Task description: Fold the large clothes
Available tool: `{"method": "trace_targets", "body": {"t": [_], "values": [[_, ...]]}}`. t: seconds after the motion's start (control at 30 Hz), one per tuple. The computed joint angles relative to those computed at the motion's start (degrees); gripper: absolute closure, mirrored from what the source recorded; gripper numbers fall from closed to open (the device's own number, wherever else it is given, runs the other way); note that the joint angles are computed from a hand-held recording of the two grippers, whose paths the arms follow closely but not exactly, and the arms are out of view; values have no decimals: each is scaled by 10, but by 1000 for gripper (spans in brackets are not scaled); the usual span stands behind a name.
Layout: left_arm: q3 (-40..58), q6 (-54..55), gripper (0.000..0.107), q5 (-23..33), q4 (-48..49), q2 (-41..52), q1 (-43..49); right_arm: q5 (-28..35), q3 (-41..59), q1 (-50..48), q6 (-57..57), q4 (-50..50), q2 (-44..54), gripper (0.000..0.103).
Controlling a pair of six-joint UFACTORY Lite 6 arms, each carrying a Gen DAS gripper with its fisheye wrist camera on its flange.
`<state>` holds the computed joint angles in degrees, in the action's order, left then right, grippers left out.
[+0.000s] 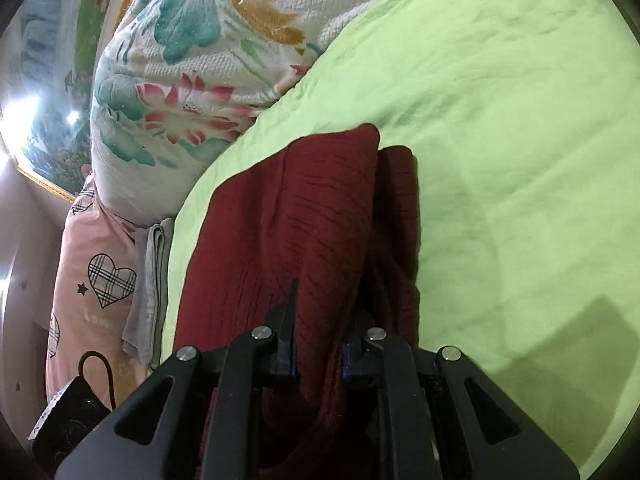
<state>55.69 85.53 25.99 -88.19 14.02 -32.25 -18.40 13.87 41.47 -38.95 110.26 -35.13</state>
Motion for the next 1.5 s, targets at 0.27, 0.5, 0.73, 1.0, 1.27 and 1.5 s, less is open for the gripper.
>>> {"method": "trace_targets", "body": {"t": [0.27, 0.5, 0.73, 1.0, 1.27, 1.5], "values": [[-61, -108, 62, 109, 111, -106, 93, -64, 58, 55, -54, 62, 56, 79], [-125, -131, 23, 208, 197, -221, 289, -354, 175, 237, -174, 246, 124, 52], [-3, -209, 23, 276, 249, -55, 380, -377, 102, 337, -13, 188, -14, 40], [147, -285, 23, 299, 265, 89, 341, -240, 96, 228, -55, 167, 13, 31], [334, -344, 11, 295, 277, 283, 283, -78, 27, 67, -145, 184, -35, 31], [447, -352, 35, 337, 255, 392, 272, 91, 27, -66, -357, 327, 40, 60]]}}
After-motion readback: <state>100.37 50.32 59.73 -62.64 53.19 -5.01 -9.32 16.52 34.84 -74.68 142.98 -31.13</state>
